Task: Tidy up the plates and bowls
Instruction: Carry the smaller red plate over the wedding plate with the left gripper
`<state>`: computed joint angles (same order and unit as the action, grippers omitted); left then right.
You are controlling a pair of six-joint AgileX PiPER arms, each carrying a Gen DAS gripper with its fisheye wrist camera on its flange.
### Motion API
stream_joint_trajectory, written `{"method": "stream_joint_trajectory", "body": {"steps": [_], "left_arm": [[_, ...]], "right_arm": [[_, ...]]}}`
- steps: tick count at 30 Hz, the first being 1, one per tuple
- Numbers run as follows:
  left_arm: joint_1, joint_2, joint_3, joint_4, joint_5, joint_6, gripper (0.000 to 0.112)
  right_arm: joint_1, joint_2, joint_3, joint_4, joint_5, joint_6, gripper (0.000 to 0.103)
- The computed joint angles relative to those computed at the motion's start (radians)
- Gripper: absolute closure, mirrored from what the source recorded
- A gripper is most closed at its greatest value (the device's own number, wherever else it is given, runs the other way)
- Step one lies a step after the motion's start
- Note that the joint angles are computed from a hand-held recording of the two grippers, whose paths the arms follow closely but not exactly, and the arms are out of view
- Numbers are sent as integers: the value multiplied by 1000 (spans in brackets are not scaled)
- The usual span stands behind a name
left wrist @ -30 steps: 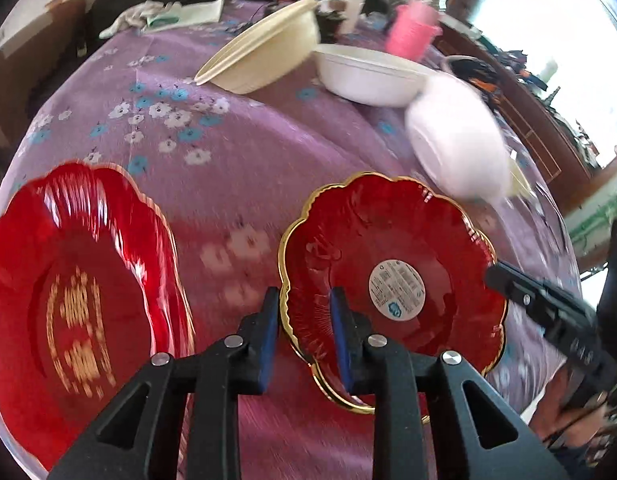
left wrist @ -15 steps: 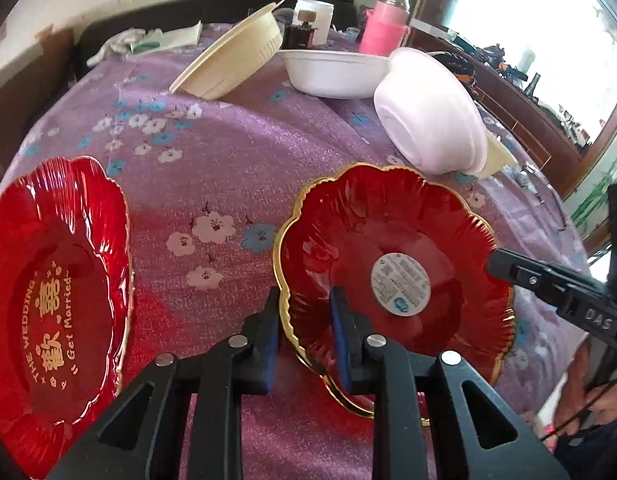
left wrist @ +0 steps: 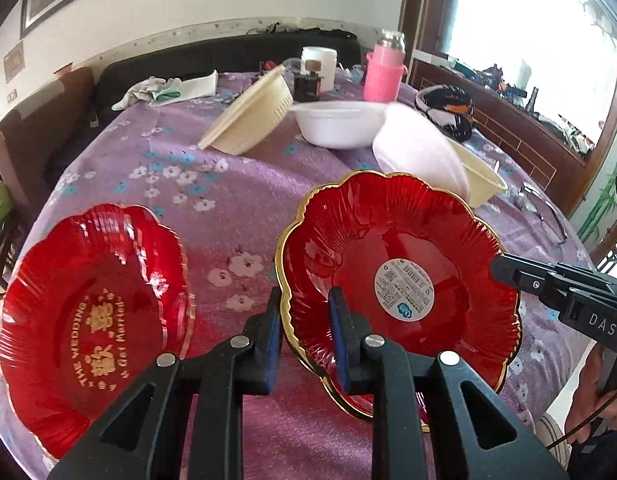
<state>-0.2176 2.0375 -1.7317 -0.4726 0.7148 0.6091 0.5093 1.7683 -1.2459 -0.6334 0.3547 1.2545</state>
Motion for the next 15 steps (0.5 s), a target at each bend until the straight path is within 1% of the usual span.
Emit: {"method": "stream_joint_trajectory", "body": {"steps": [6, 11, 15], "left_arm": [[51, -26, -3, -45, 14, 19, 91], [108, -33, -21, -78, 31, 26, 91], [156, -29, -45, -79, 38, 7, 91]], "right_arm": [[27, 19, -72, 18, 26, -37, 91], [43, 62, -178, 100, 48, -150, 91], [67, 124, -301, 157, 91, -240, 91]]}}
